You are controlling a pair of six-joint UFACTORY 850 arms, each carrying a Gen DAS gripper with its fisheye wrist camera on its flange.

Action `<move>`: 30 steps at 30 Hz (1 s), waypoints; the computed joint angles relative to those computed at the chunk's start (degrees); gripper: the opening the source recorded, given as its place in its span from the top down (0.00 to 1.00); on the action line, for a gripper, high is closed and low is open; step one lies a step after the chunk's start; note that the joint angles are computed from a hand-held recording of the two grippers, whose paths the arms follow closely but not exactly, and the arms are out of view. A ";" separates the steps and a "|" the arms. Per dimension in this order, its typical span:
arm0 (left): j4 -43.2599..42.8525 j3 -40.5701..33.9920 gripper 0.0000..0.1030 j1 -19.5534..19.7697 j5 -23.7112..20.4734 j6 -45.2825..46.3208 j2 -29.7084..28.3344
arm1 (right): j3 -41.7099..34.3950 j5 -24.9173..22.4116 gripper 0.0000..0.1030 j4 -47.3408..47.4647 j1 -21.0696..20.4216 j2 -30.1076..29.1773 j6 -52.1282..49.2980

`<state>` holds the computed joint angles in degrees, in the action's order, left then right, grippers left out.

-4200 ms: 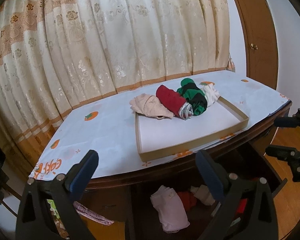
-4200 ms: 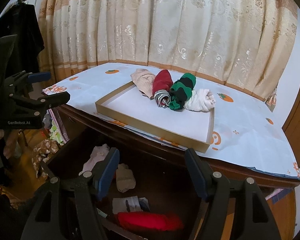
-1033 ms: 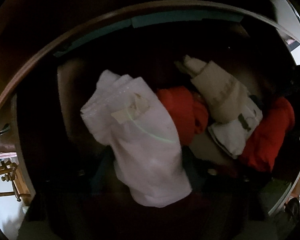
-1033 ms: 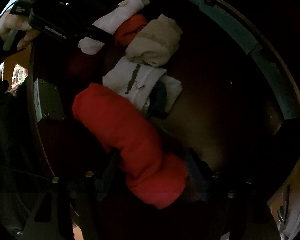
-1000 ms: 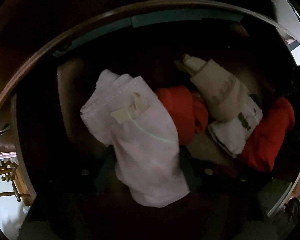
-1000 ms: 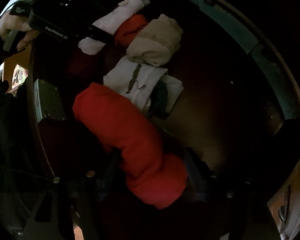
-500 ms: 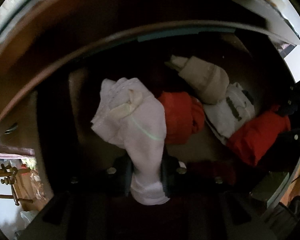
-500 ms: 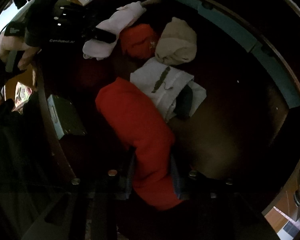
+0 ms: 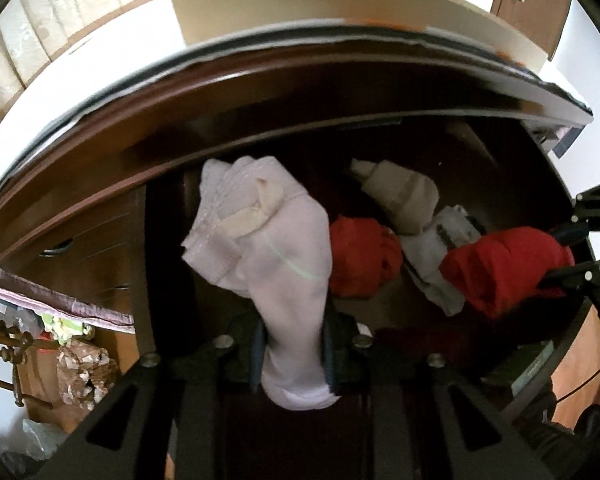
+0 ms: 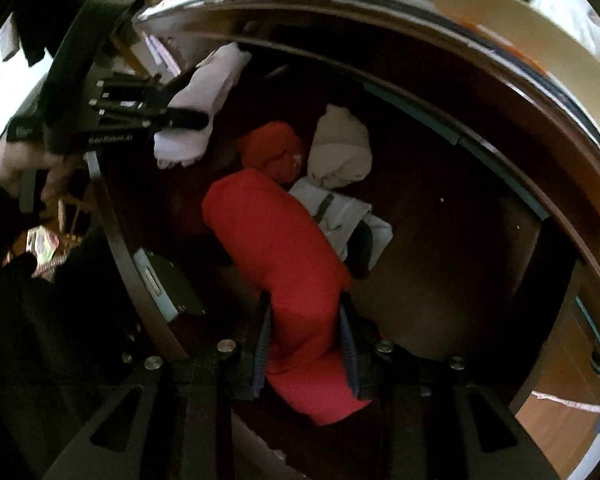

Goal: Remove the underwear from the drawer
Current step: 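Lift the pink and red underwear out of the drawer with both tools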

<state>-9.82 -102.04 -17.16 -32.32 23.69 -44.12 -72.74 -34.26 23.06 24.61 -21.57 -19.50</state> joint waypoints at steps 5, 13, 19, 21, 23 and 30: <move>-0.57 1.41 0.80 0.13 3.15 -0.03 1.52 | 3.78 5.36 0.68 3.24 0.87 2.52 0.15; -2.45 7.79 0.79 0.04 9.57 1.10 5.74 | -2.50 8.57 0.68 -2.36 0.21 -0.30 7.33; -4.86 9.75 0.79 0.32 11.91 2.38 7.43 | -3.16 13.70 0.68 -5.99 1.05 -2.21 12.33; -5.92 10.40 0.80 0.51 12.46 3.31 7.75 | -3.06 14.77 0.68 -7.56 1.52 -2.26 14.35; -6.46 10.81 0.79 0.58 12.77 3.61 8.04 | -3.12 15.31 0.68 -8.51 1.83 -2.36 15.65; -7.95 12.16 0.79 0.81 14.19 3.90 9.11 | -3.15 17.78 0.68 -17.35 2.62 -2.06 25.20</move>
